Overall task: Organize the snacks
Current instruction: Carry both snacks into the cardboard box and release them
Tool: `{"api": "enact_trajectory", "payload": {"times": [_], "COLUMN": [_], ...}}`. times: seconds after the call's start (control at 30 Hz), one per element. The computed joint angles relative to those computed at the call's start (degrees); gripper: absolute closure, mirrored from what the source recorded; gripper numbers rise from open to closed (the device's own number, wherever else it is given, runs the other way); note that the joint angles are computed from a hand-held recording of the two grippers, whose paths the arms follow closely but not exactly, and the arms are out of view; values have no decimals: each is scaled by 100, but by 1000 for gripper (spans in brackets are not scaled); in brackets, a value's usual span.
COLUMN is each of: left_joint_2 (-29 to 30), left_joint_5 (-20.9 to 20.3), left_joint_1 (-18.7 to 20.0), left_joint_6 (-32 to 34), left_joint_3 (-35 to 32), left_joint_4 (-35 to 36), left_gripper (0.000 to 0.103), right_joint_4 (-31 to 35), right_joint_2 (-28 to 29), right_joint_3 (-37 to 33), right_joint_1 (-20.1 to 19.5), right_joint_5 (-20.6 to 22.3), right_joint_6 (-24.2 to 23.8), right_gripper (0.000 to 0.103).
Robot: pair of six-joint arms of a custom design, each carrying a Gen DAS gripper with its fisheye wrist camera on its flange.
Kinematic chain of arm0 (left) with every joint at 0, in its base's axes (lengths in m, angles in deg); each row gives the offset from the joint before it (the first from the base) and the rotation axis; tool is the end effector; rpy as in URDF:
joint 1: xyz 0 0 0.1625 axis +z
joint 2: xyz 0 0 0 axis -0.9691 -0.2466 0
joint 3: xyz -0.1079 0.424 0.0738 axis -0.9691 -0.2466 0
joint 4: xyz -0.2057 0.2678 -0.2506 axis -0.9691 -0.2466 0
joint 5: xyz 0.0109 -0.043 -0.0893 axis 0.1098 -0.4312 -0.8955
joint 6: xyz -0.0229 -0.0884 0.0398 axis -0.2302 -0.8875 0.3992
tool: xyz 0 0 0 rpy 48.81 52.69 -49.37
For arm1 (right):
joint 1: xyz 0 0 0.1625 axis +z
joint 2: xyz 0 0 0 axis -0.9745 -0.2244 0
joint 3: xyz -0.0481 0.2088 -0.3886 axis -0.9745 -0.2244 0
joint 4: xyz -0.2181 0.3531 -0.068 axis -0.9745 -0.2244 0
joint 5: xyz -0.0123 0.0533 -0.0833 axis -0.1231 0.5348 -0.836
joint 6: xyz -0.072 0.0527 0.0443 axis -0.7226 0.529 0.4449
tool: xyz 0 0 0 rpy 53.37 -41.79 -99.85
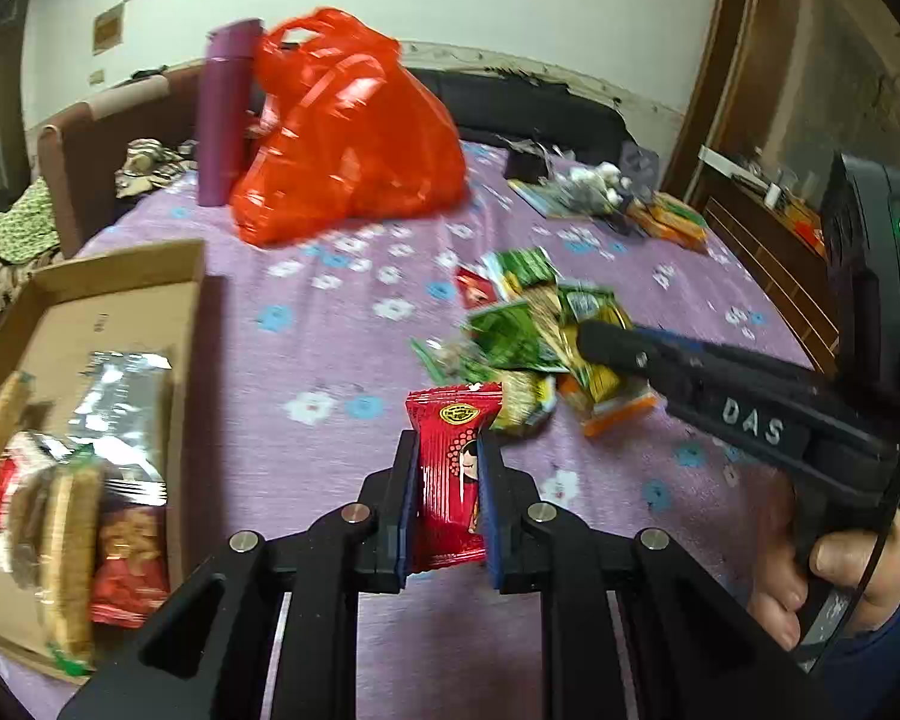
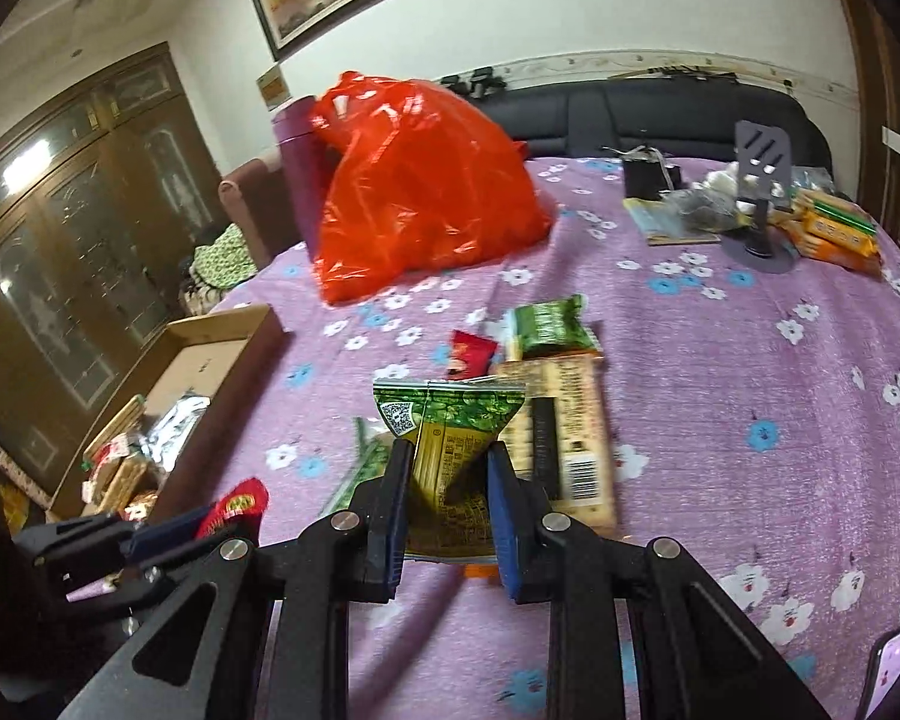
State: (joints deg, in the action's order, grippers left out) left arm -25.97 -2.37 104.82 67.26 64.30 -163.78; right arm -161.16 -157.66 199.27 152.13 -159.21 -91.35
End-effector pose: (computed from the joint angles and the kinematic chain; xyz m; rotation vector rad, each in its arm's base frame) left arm -0.4064 -0.4249 -0.0429 1.2798 2.5280 -0.5139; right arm 0.0192 -0.3459 0.3363 -0.0376 -2.2866 1.2239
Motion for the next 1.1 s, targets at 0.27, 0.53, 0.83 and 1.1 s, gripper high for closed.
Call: {"api": "enact_trajectory", "payload": {"times": [0.27, 0.53, 0.83, 1.1], "left_joint_2": [-523, -998, -1227, -1228], "left_joint_5": [414, 849, 988, 900], "left_joint_1": [232, 730, 1245, 1439], "left_joint_6": [23, 21, 79, 204], "left_joint_3": [255, 382, 347, 273], "left_joint_4": [-226, -329, -217, -156], "left_gripper": [86, 86, 86, 86], "right_joint_4": [611, 1057, 1285, 1275], "right_joint_2": [331, 1190, 2341, 2863], "right_joint_3": [-200, -741, -1531, -1900], "right_joint_1": [721, 1513, 1920, 1911], "right_joint_5": [-194, -295, -494, -522], "right_joint_6": [428, 943, 1197, 1299], "right_gripper": [77, 76, 76, 75]}}
